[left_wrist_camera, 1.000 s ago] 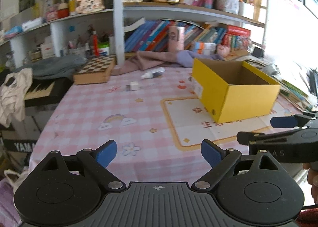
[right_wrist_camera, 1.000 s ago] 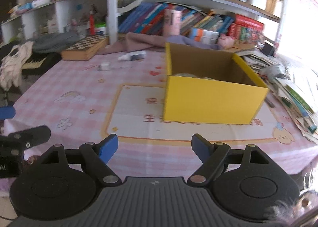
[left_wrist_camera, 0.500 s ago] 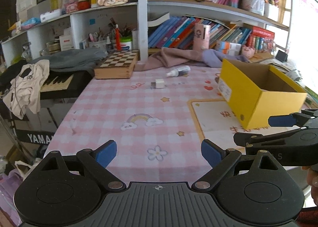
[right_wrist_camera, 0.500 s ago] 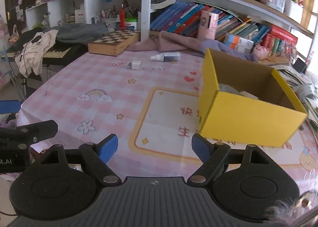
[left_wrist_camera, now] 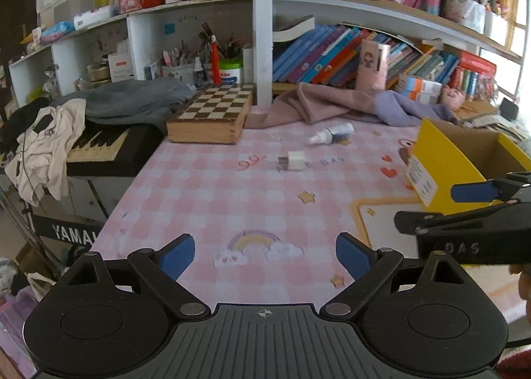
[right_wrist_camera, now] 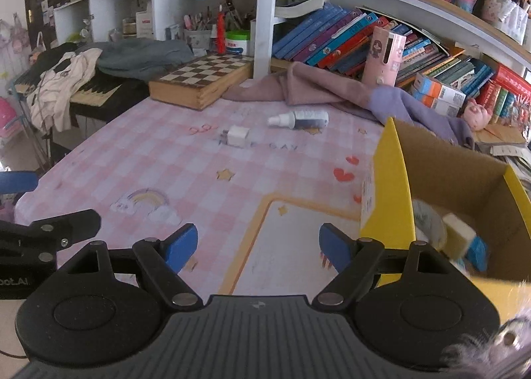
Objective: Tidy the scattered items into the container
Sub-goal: 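Lift both tools out of the box and move toward the remaining items, then grasp the white charger plug with the left tool while the right tool grasps the spray bottle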
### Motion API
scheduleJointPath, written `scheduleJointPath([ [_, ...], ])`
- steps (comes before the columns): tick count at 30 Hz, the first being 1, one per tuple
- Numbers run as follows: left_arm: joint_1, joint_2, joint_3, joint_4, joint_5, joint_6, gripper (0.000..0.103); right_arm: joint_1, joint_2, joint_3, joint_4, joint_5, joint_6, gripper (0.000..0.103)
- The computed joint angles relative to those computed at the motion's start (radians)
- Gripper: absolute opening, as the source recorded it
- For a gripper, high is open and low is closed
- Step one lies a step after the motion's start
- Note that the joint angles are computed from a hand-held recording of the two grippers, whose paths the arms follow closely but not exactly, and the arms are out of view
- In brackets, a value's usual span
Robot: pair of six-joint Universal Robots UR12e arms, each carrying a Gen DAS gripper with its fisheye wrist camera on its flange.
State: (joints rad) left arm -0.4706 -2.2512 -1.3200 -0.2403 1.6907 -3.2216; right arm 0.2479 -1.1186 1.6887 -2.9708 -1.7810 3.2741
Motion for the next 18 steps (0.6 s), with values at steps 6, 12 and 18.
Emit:
scheduleJointPath([
  [6,0.007,-0.059,0.099,-0.047,0.004,0.017,0.094,-0.033,0.046,-0.075,0.011,0.026,-0.019,0.080],
  [12,0.008,-0.134,0.222,-0.106,-0.002,0.028,0.094,-0.059,0.101,-0.166,0.042,0.067,-0.023,0.080],
  [18,0.006,-0.220,0.357,-0.156,-0.029,0.073,0.094,-0.079,0.159,-0.266,0.107,0.100,-0.009,0.079],
])
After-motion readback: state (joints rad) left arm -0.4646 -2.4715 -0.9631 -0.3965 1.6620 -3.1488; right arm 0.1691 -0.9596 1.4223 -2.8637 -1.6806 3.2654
